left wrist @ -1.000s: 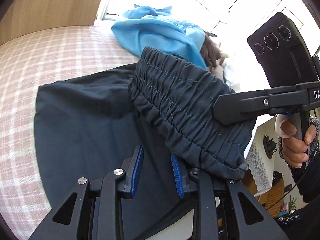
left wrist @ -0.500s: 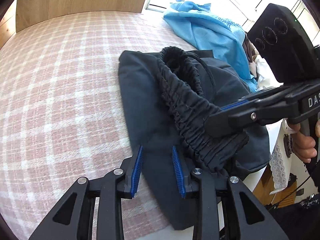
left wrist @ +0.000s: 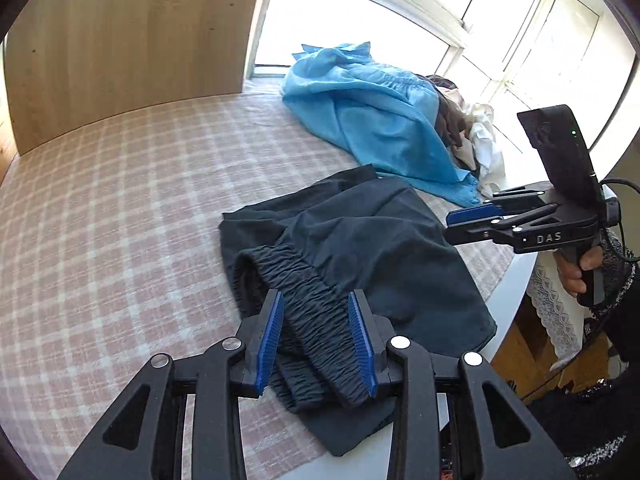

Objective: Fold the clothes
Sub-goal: 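Open both grippers and smooth the folded trousers flat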

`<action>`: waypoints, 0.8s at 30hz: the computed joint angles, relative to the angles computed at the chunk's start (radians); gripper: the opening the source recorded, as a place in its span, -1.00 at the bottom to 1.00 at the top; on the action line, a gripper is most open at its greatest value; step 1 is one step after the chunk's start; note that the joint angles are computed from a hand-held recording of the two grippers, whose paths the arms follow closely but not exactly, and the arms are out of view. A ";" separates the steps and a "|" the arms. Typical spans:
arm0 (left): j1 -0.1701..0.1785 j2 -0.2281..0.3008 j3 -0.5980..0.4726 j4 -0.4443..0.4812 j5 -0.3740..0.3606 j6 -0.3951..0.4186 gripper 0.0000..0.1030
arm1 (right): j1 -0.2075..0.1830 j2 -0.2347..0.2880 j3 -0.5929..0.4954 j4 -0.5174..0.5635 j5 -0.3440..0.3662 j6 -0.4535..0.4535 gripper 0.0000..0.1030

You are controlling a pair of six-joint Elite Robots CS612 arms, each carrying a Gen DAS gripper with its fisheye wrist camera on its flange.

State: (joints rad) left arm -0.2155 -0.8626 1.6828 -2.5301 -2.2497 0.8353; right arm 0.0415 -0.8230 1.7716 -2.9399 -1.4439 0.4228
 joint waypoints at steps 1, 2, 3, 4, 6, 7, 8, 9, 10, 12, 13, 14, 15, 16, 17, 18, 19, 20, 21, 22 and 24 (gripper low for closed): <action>-0.017 0.008 -0.004 0.022 0.014 0.019 -0.37 | -0.016 0.011 0.012 -0.029 0.037 0.026 -0.39; -0.030 0.013 -0.001 0.025 0.050 0.041 -0.34 | -0.031 0.022 0.023 -0.055 0.072 0.049 -0.39; -0.032 0.019 0.002 0.007 0.084 0.054 -0.33 | -0.035 0.025 0.022 -0.046 0.080 0.047 -0.39; -0.032 0.024 0.005 -0.016 0.116 0.065 -0.39 | -0.039 0.029 0.021 -0.037 0.088 0.044 -0.39; -0.033 0.035 0.009 -0.056 0.181 0.089 -0.41 | -0.046 0.036 0.020 -0.018 0.104 0.038 -0.39; -0.030 0.034 -0.002 -0.032 0.190 0.074 -0.44 | -0.051 0.039 0.021 -0.017 0.112 0.037 -0.39; -0.024 0.029 -0.006 -0.032 0.179 0.062 -0.49 | -0.058 0.028 0.035 -0.058 0.116 0.040 -0.39; -0.019 0.023 -0.007 -0.041 0.166 0.050 -0.48 | -0.065 0.023 0.046 -0.120 0.121 0.050 -0.39; -0.014 0.017 -0.008 -0.050 0.152 0.037 -0.45 | -0.072 0.025 0.041 -0.141 0.113 0.051 -0.39; -0.009 0.011 -0.014 -0.048 0.113 0.030 -0.44 | -0.085 0.029 0.026 -0.167 0.096 0.051 -0.39; -0.009 0.011 -0.017 -0.044 0.093 0.031 -0.43 | -0.089 0.044 0.000 -0.153 0.093 0.041 -0.39; -0.014 0.013 -0.021 -0.037 0.088 0.034 -0.43 | -0.096 0.064 -0.029 -0.133 0.113 0.024 -0.39; -0.020 0.017 -0.024 -0.029 0.088 0.038 -0.43 | -0.103 0.083 -0.059 -0.091 0.134 0.011 -0.39; -0.027 0.024 -0.029 -0.021 0.104 0.038 -0.43 | -0.104 0.098 -0.084 -0.051 0.132 0.000 -0.39; -0.033 0.033 -0.033 -0.012 0.124 0.036 -0.42 | -0.104 0.113 -0.108 -0.012 0.127 -0.013 -0.39; -0.039 0.041 -0.038 -0.003 0.143 0.034 -0.42 | -0.100 0.127 -0.127 0.017 0.094 -0.034 -0.41; -0.042 0.050 -0.036 -0.019 0.164 0.040 -0.44 | -0.096 0.140 -0.143 0.041 0.060 -0.053 -0.47; -0.044 0.059 -0.033 -0.040 0.184 0.048 -0.47 | -0.095 0.139 -0.142 0.027 0.042 -0.064 -0.51; -0.041 0.059 -0.031 -0.047 0.175 0.056 -0.47 | -0.096 0.136 -0.143 0.055 0.047 -0.070 -0.52; -0.040 0.053 -0.031 -0.038 0.182 0.051 -0.47 | -0.095 0.127 -0.131 0.050 0.050 -0.068 -0.51; -0.037 0.030 -0.014 -0.059 0.193 0.038 -0.47 | -0.088 0.095 -0.081 -0.007 0.047 -0.075 -0.51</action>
State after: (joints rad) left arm -0.2529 -0.8330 1.6684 -2.5893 -2.0571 0.8733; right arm -0.0467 -0.7280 1.6910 -2.9468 -1.3966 0.3481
